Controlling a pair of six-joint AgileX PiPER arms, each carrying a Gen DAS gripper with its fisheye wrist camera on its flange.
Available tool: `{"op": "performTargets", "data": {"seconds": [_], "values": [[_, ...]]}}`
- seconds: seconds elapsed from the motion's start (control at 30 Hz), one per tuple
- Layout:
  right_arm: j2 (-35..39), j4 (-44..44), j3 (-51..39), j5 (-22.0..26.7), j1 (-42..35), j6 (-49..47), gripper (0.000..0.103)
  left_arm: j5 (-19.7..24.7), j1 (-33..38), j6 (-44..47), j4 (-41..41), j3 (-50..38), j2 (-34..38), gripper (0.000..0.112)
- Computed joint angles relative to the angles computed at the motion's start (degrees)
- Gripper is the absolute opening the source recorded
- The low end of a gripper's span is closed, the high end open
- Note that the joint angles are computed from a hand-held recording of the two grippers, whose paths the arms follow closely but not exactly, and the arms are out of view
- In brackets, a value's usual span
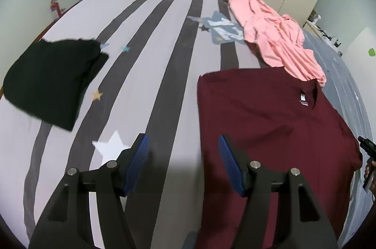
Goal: Fold clothes
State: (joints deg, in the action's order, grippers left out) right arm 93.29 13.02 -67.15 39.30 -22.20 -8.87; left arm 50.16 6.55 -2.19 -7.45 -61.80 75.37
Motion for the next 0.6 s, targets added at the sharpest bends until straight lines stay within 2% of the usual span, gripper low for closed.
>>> {"op": "performTargets", "data": {"seconds": [0.17,0.23,0.27,0.3,0.47,0.53,0.6], "values": [[6.99,3.87,-5.20,4.21,1.70,-2.16,0.061,0.42,-0.34,-1.54,0.12,1.31,-0.93,0.059],[7.03,-0.40,-4.85,3.58,3.86,0.66,0.037,0.67,-0.35,-1.46,0.25,1.45,-1.11,0.059],[6.89,-0.48,-5.17,4.11,4.17,0.20,0.013,0.81,-0.14,-1.36,0.15,1.46,-1.30,0.059],[6.44,-0.22,-5.43,4.73,4.14,0.12,0.009,0.76,0.19,-1.08,-0.22,1.44,-1.37,0.059],[0.10,-3.25,-6.64,5.93,7.98,4.09,0.006,1.05,3.15,1.70,-2.91,0.72,-1.82,0.059],[-2.58,-4.42,-8.26,6.77,13.84,6.06,0.006,1.22,3.95,2.64,-3.76,0.55,-1.99,0.059],[-2.90,-1.87,-12.35,9.00,22.81,6.33,0.006,1.79,4.57,2.64,-4.40,0.33,-2.20,0.059]]}}
